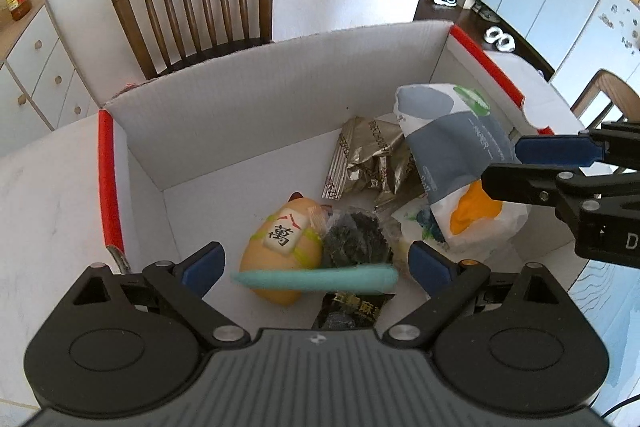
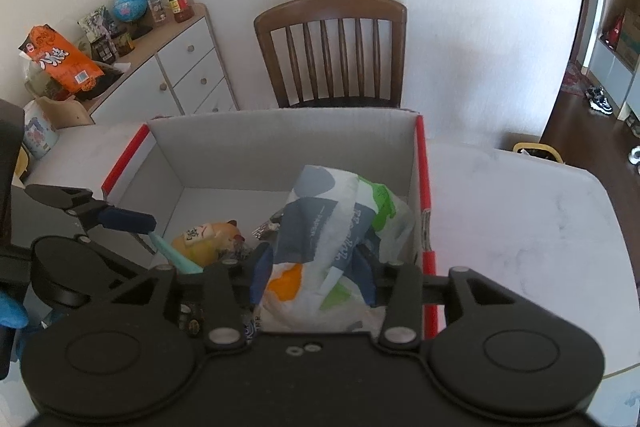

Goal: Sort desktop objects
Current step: 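Lower the teal stick and plastic bag into the red box and open both tools, then withdraw both tools upward from the red box toward the table items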

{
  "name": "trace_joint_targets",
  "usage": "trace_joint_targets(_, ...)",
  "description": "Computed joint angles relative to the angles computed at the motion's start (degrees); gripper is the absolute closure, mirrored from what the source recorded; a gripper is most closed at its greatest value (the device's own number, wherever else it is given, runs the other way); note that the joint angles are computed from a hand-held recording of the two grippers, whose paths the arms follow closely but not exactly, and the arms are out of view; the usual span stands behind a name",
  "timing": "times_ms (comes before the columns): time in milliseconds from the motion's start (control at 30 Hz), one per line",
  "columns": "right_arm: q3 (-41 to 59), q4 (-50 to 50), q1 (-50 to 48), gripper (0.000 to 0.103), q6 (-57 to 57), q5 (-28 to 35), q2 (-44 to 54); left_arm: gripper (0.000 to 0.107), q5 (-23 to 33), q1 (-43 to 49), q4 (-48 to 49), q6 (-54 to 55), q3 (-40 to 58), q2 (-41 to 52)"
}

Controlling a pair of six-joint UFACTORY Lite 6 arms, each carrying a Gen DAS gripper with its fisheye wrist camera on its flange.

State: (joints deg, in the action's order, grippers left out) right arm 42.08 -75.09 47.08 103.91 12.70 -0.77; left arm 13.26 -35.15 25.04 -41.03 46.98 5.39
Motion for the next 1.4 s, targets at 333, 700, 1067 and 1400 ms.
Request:
trace_joint_targets(333,-3.49,-1.83,0.9,0.032,2.74,0.94,-5.91,0.004,2.29,-1.68,6.15,-6.93,-1.64,-3.91)
trace_joint_targets(700,-3.56,2.63,4.25,0.003,-1.61,3.72,-9.75,0.004,5.44,-4.68,12.48,-16.92,-4.29,-8.94)
trace_joint_targets(1067,-5.43,10.69,10.06,0.0,-6.61,10.83,-16.99,0.004,9.99,-8.99,14.83,-22.65,-7.65,-17.48)
trace_joint_targets(1400,-7.8,14.19,19.2,0.0,-5.59,20.73,-24.24,0.004,15.78,-14.0,15.29,-26.07,-10.23,-26.05)
